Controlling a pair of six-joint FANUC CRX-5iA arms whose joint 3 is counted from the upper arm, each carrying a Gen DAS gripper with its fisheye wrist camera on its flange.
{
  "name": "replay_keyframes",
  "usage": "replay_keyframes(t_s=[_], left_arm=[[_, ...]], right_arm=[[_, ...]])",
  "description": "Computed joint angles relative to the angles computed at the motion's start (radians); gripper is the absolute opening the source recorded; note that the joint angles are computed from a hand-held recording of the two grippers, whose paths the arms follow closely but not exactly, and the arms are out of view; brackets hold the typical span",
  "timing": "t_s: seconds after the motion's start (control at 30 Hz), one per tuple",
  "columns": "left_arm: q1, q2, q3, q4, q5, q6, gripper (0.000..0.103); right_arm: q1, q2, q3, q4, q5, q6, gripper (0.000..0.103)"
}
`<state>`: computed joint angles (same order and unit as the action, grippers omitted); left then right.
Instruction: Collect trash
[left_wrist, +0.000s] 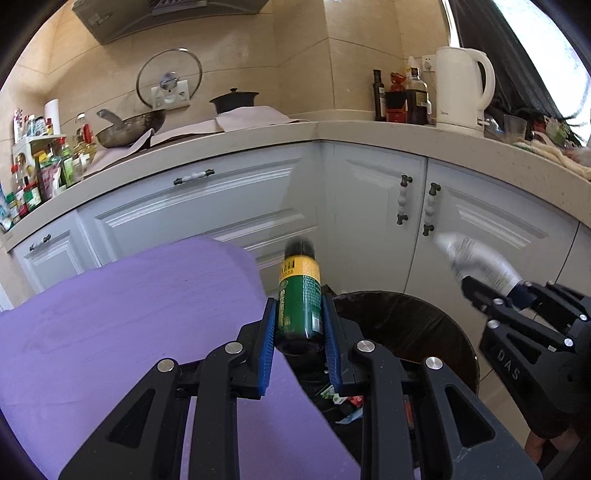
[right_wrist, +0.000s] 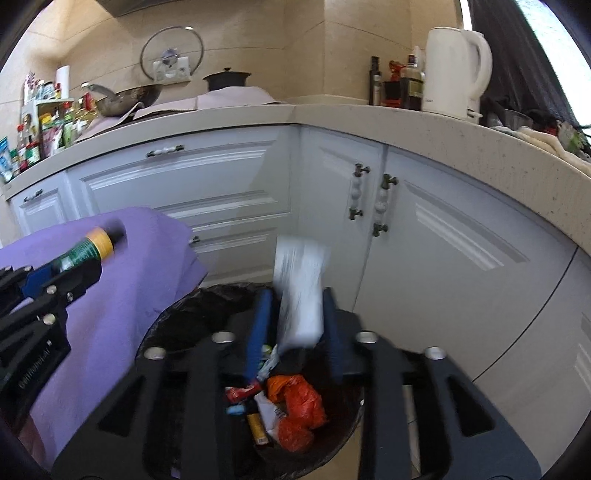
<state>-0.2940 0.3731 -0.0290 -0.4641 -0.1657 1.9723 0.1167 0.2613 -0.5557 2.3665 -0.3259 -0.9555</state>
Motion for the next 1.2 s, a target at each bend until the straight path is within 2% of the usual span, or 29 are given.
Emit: replay_keyframes(t_s=[0.03, 0.1, 0.3, 0.37, 0.43, 0.57, 0.73, 0.87, 1.07, 1.2], left_arm=[[-0.014, 0.01, 0.025, -0.057, -0.026, 0.056, 0.028], [-0.023, 0.015, 0.039, -0.084, -0.046, 0.09, 0.047], [-0.023, 0.015, 0.047, -0.095, -0.055, 0.126, 0.061], [-0.015, 0.011, 0.037, -0.059, -0.044, 0.097, 0.063], [-0.022, 0.006, 0.043, -0.098, -0.056, 0.144, 0.068], [-0.029, -0.006, 0.043, -0.132, -0.066, 0.172, 0.072], [-0.019, -0.038, 0.011, -0.107, -0.05, 0.152, 0.076], [-0.037, -0.064, 0.011, -0.199, -0.077, 0.235, 0.078], [-0.048, -0.113, -0.01, -0.276, -0.1, 0.32, 0.082], [-0.056, -0.144, -0.029, -0.319, -0.106, 0.359, 0.083]], right_arm=[[-0.005, -0.003, 0.0, 0.004, 0.002, -0.011, 0.035], [-0.01, -0.01, -0.007, 0.006, -0.005, -0.026, 0.04], [0.013, -0.024, -0.03, -0.099, -0.037, 0.046, 0.049], [0.02, -0.03, -0.037, -0.124, -0.04, 0.057, 0.05], [0.03, -0.038, -0.043, -0.153, -0.046, 0.073, 0.054], [0.049, -0.056, -0.057, -0.181, -0.062, 0.088, 0.06], [0.077, -0.08, -0.072, -0.221, -0.086, 0.114, 0.065], [0.099, -0.1, -0.087, -0.264, -0.103, 0.138, 0.069], [0.14, -0.136, -0.112, -0.348, -0.136, 0.191, 0.071], [0.162, -0.162, -0.133, -0.375, -0.168, 0.214, 0.076]])
